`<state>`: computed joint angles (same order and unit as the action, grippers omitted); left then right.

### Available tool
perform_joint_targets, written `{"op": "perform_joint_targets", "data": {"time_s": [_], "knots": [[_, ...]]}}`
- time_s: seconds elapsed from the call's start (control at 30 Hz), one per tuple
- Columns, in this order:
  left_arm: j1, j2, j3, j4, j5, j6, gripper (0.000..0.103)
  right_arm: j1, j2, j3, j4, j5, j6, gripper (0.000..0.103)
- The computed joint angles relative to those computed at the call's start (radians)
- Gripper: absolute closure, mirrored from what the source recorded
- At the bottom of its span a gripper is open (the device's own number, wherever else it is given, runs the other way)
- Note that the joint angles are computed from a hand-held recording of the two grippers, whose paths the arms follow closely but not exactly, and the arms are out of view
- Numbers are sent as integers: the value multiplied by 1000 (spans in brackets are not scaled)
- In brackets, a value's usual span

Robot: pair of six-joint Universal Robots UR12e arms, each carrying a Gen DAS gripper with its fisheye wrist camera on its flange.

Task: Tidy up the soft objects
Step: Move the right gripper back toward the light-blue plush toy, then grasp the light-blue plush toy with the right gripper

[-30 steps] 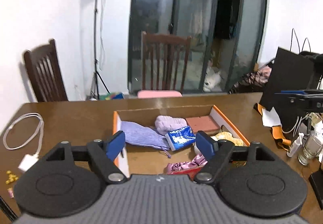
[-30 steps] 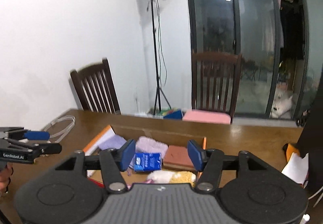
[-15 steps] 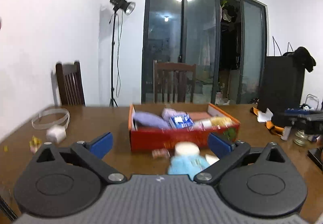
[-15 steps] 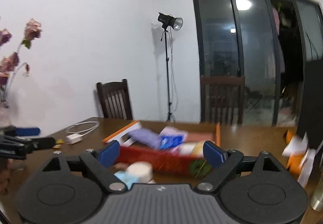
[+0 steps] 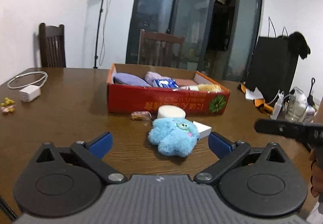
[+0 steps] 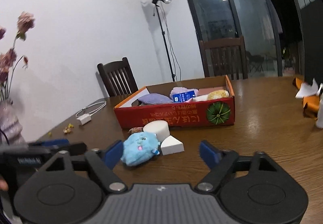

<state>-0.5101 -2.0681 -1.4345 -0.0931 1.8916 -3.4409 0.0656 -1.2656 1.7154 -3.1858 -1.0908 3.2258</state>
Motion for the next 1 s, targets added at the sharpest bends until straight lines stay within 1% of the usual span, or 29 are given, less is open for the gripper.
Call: {"op": "perform_joint_targets", "data": {"time_s": [0.03, 0.07, 0.1, 0.13, 0.2, 0.23, 0.27, 0.3, 0.37, 0.47, 0.53, 0.6, 0.63, 0.67, 0.73, 0.83, 0.9, 1.0], "knots": [[5, -9, 12, -13, -11, 1, 0, 5, 14, -21, 18, -3, 9, 31], [11, -17, 23, -30, -29, -8, 1, 8, 25, -38, 39, -2, 12, 35], [20, -22, 32, -45, -55, -23, 1, 12, 38, -56, 56, 1, 13, 39], [27, -27, 39, -57, -79, -44, 2, 12, 50, -73, 74, 7, 10, 41], [46, -38, 53, -62, -142, -76, 11, 20, 76, -111, 107, 18, -1, 43], [53, -46, 60, -57, -163, -82, 13, 24, 89, -128, 122, 23, -9, 44], [59, -53, 68, -61, -180, -87, 19, 28, 101, -148, 142, 27, -18, 46], [65, -59, 79, -77, -195, -94, 24, 31, 114, -167, 161, 36, -27, 52], [79, -68, 97, -113, -244, -116, 28, 39, 144, -216, 221, 57, -41, 58], [97, -71, 97, -128, -326, -154, 30, 48, 182, -270, 259, 80, -39, 59], [102, -70, 93, -130, -347, -173, 34, 52, 203, -301, 284, 100, -42, 59], [109, -71, 90, -120, -383, -189, 42, 57, 221, -326, 308, 105, -44, 59], [112, -72, 90, -120, -397, -199, 43, 58, 225, -332, 320, 105, -45, 59], [114, -72, 89, -117, -408, -210, 45, 60, 231, -339, 337, 104, -44, 58], [115, -72, 86, -112, -412, -215, 46, 56, 237, -341, 332, 128, -24, 58], [115, -72, 87, -111, -412, -214, 48, 50, 243, -341, 330, 156, -4, 60], [114, -72, 86, -111, -409, -209, 49, 45, 247, -343, 334, 182, 11, 64], [112, -72, 86, -108, -403, -212, 50, 47, 252, -346, 332, 186, 9, 64]]}}
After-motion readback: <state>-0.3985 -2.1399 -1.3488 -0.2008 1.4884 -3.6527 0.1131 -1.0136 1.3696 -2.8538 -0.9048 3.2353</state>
